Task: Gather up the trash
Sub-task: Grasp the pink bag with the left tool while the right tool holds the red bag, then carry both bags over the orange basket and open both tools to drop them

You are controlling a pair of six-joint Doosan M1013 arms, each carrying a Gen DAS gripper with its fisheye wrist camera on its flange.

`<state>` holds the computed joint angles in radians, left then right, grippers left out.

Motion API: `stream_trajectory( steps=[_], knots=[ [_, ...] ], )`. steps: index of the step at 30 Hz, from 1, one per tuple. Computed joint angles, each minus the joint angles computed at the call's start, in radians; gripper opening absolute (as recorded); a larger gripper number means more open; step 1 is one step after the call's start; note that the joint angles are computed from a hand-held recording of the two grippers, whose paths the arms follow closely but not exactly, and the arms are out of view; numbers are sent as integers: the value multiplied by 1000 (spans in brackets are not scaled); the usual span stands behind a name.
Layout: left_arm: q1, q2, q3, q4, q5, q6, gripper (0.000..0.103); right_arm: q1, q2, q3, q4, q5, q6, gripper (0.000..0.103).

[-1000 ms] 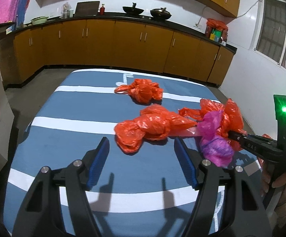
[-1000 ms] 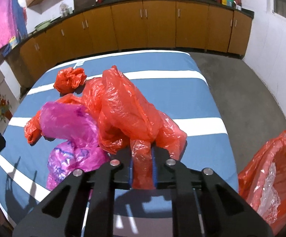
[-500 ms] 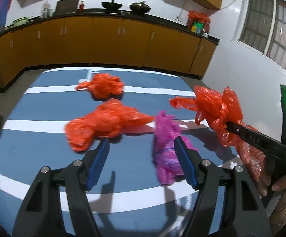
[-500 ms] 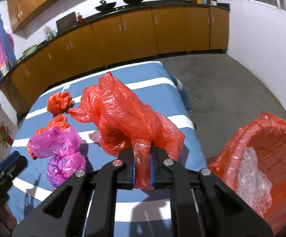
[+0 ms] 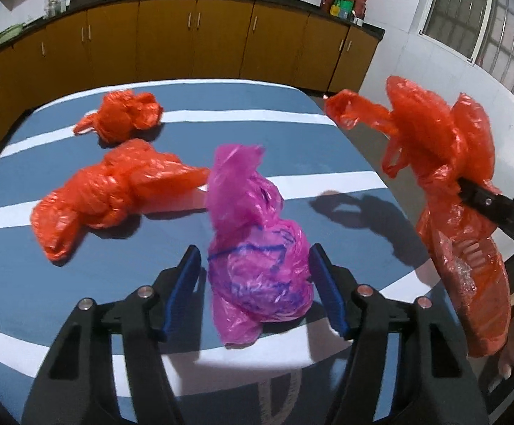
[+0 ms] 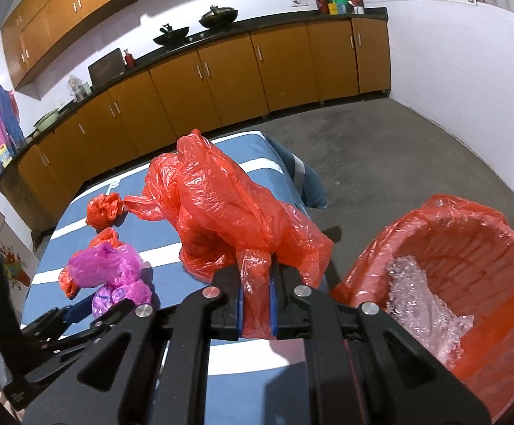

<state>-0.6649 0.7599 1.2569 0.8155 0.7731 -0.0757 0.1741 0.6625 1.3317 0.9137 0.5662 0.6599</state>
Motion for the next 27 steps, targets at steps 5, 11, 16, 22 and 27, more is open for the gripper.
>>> stream_trajectory(
  steps=[5,11,16,22,27],
  knots=[
    [8,8,-6,-22,-48,31,48,-2,-6,13,9,-6,2,10],
    [8,9,-3,-20,-75,29,40,-6,-18,29,28,-14,-12,10],
    [-3,2,-4,11,-57,17,40,-12,-30,45,70,-20,-42,10],
    [-22,-19,5,82,-34,-16,40,-32,-52,71,129,-25,-84,10],
    [-36,-27,-19,121,-19,-19,40,-48,-71,96,169,-38,-104,10]
  ],
)
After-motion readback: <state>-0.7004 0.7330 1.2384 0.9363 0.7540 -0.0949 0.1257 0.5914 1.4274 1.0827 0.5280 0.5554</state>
